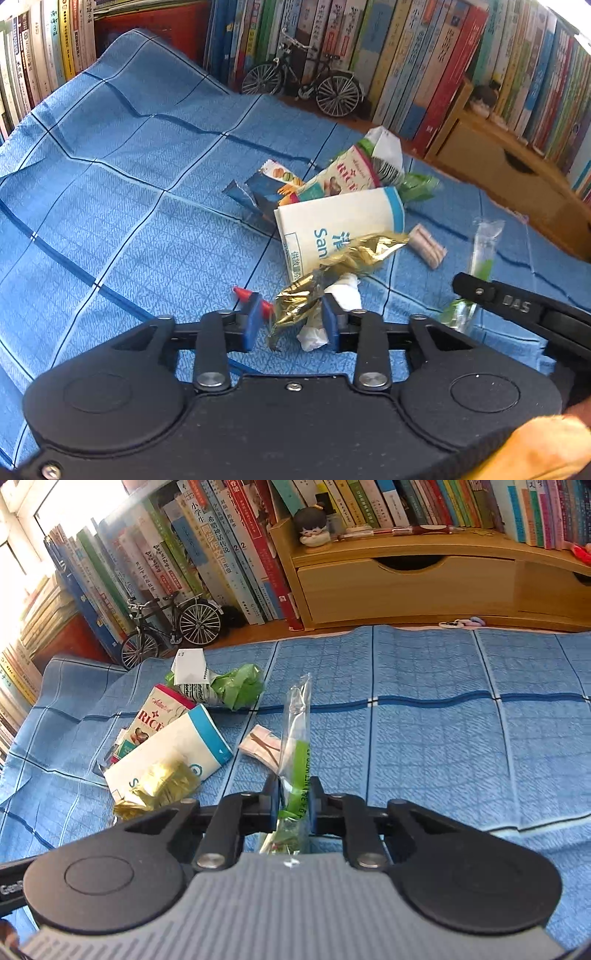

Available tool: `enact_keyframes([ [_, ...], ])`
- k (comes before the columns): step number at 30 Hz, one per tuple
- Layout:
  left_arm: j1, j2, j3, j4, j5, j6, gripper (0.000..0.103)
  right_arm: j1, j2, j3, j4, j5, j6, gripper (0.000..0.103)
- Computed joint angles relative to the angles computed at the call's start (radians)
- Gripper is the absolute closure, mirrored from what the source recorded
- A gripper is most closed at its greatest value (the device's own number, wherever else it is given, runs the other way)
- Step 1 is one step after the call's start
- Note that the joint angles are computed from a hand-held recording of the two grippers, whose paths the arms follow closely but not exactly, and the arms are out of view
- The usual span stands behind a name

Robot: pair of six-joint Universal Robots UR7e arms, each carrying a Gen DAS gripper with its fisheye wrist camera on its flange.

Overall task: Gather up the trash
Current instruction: 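Grasp the clear plastic bag with the right tool while the left tool grasps the gold wrapper, then carry the plastic bag and gold wrapper down to the black bin with both tools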

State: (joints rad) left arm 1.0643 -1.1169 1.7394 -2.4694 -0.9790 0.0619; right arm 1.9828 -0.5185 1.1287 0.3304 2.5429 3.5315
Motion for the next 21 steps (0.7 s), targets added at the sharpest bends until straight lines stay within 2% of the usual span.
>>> enact_keyframes([
  [2,-0.003,0.010,0.005,-0.015,0.023,0.018,0.056,0.004,-0.002,0.005,0.004,0.005,0.000,0.083],
  [4,-0.008,0.022,0.007,-0.020,0.058,0.024,0.054,0.008,-0.005,0.012,0.011,0.012,0.013,0.082],
  [6,-0.006,0.025,0.005,-0.019,0.054,0.021,0.057,0.011,-0.009,0.019,0.018,0.017,0.034,0.078],
  [8,0.004,0.021,-0.008,0.005,0.009,0.009,0.082,0.015,-0.011,0.025,0.028,0.019,0.057,0.077],
  [11,-0.002,0.009,0.000,0.000,0.005,0.003,0.082,0.019,-0.014,0.034,0.045,0.013,0.090,0.057],
  [13,-0.011,-0.004,0.016,-0.020,0.012,0.016,0.082,0.020,-0.017,0.042,0.051,0.003,0.108,0.057],
  [15,-0.018,-0.014,0.025,-0.026,0.018,0.012,0.082,0.022,-0.016,0.040,0.060,-0.010,0.103,0.084],
  [21,-0.030,-0.046,0.042,-0.029,0.028,0.005,0.082,0.039,-0.014,0.033,0.056,-0.014,0.073,0.088],
])
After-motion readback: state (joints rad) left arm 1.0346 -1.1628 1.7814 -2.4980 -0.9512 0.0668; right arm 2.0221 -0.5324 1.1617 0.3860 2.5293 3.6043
